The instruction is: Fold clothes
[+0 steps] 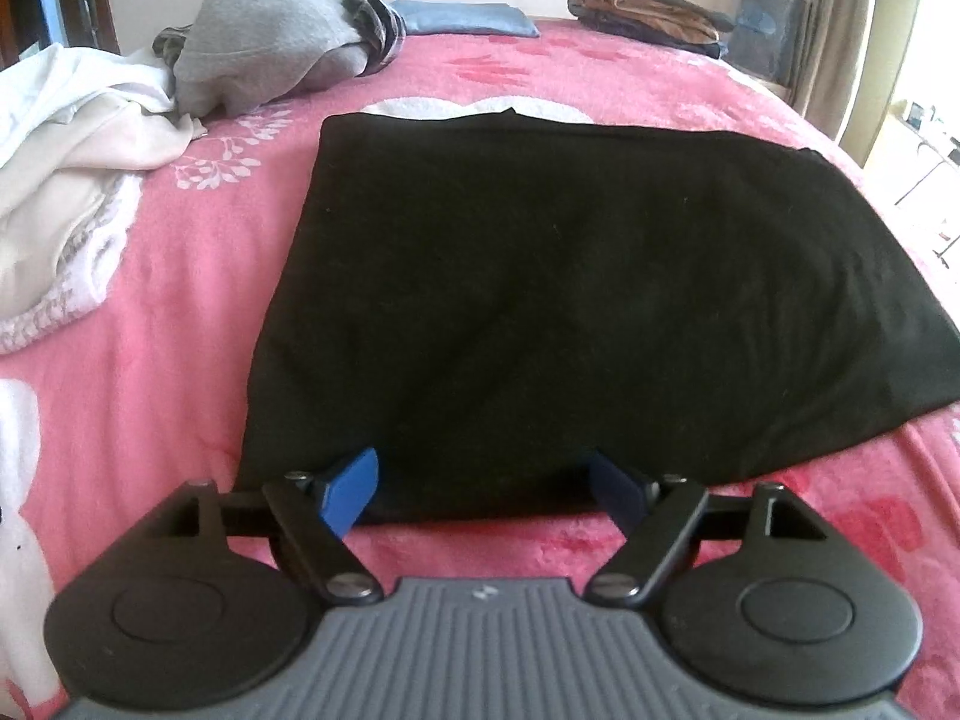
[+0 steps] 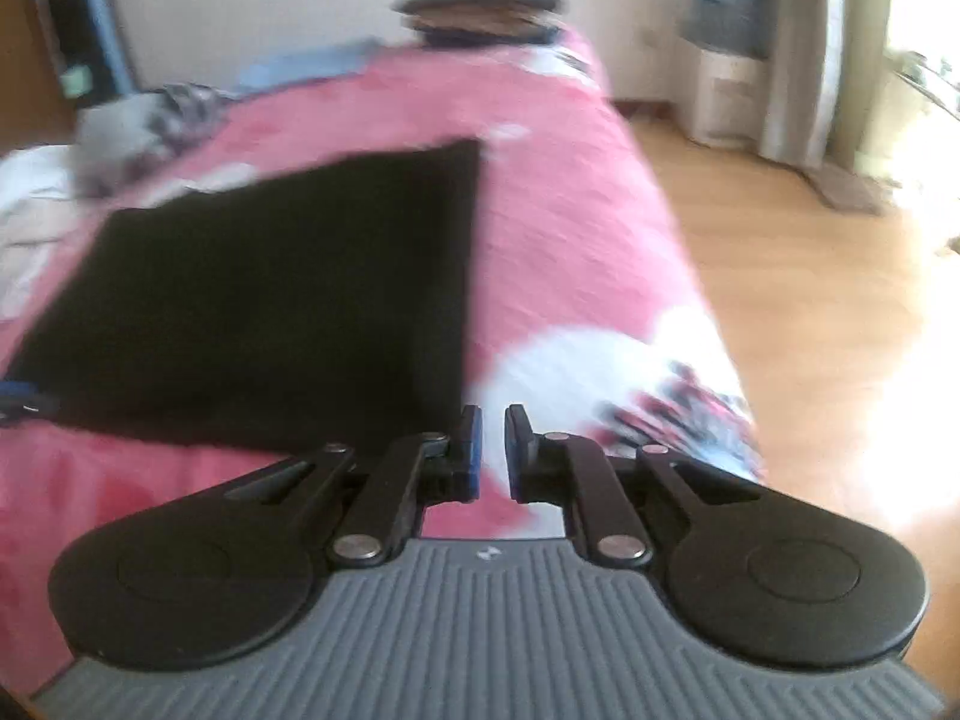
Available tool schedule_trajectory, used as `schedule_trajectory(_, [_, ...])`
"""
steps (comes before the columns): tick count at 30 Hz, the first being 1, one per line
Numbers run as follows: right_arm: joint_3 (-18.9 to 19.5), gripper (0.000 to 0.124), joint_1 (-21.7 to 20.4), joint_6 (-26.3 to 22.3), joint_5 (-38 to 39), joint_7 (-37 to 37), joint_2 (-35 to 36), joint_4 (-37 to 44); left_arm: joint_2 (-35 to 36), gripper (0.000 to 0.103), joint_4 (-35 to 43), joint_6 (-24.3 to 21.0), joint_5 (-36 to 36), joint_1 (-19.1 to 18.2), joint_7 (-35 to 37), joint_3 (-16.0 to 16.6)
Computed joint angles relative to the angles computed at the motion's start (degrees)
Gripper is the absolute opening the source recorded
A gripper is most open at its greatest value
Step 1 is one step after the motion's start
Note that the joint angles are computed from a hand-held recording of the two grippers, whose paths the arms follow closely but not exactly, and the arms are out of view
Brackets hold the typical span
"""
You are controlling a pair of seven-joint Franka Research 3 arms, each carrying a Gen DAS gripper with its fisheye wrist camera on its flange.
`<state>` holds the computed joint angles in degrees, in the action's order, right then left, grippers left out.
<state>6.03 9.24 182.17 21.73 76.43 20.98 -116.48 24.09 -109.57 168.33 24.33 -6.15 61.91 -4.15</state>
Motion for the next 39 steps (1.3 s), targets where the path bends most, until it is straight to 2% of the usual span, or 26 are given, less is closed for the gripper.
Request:
schedule_trajectory(2, [7.6,0.008,-5.5,0.0,0.5,-4.8,2.9,3.2,0.3,0.081,0.9,-1.4,0.5,-0.8,-0.7,0.5])
schedule_trajectory(4, [12.6,0.008,-8.7,-1.1,0.9,-8.9,6.0,6.6,0.4,0.081,1.5,-2.5,0.1,-0.4,-0.3,0.0])
schedule_trajectory(9, [15.3,0.008,-8.6,-6.2,2.1,-15.7,11.0,13.4,0.2,0.081,1.7,-3.6,-0.6,0.1,-0.1,-0.6])
schedule_trajectory(11, [13.4,0.008,-6.8,-9.8,2.0,-16.6,11.2,14.7,0.2,0.081,1.6,-3.5,-0.7,0.2,-0.1,-0.6])
schedule_trajectory(13, [8.5,0.007,-3.2,-14.7,1.4,-13.8,9.9,14.8,0.2,0.081,1.6,-3.6,-0.8,0.3,0.0,-0.8])
schedule_trajectory(16, [4.6,0.007,-0.8,-20.2,3.4,-10.0,7.8,15.0,0.2,0.081,1.7,-3.9,-1.6,0.8,0.8,-1.3])
schedule_trajectory(18, [2.7,0.008,0.7,-22.3,3.8,-7.8,7.0,15.6,0.3,0.081,1.8,-3.9,-2.4,1.2,1.2,-1.7])
schedule_trajectory(23, [5.9,0.008,1.2,-20.7,7.3,-14.3,9.8,20.2,0.2,0.081,1.6,-3.7,-2.7,1.0,1.2,-1.5])
schedule_trajectory(28, [4.2,0.008,3.1,-32.1,6.4,-12.8,14.2,27.5,0.3,0.081,2.0,-4.4,-4.2,2.0,2.9,-2.6])
schedule_trajectory(31, [3.8,0.008,2.8,-39.1,7.0,-11.8,14.2,29.8,0.6,0.081,2.3,-4.4,-6.3,3.4,5.5,-4.0])
schedule_trajectory(32, [3.6,0.008,3.1,-39.1,7.1,-11.8,13.8,29.8,0.6,0.081,2.2,-4.2,-6.9,3.7,6.1,-4.3])
schedule_trajectory(37, [5.0,0.008,4.5,-30.0,8.2,-17.9,14.5,29.4,0.4,0.082,1.5,-3.2,-8.0,3.7,7.7,-4.2])
schedule_trajectory(38, [5.2,0.008,4.6,-29.9,8.1,-18.8,15.6,30.6,0.4,0.082,1.5,-3.2,-8.1,3.7,8.0,-4.2])
schedule_trajectory(39, [3.8,0.008,5.9,-31.3,6.2,-17.5,16.8,32.1,0.4,0.082,1.5,-3.3,-8.4,3.8,8.2,-4.3])
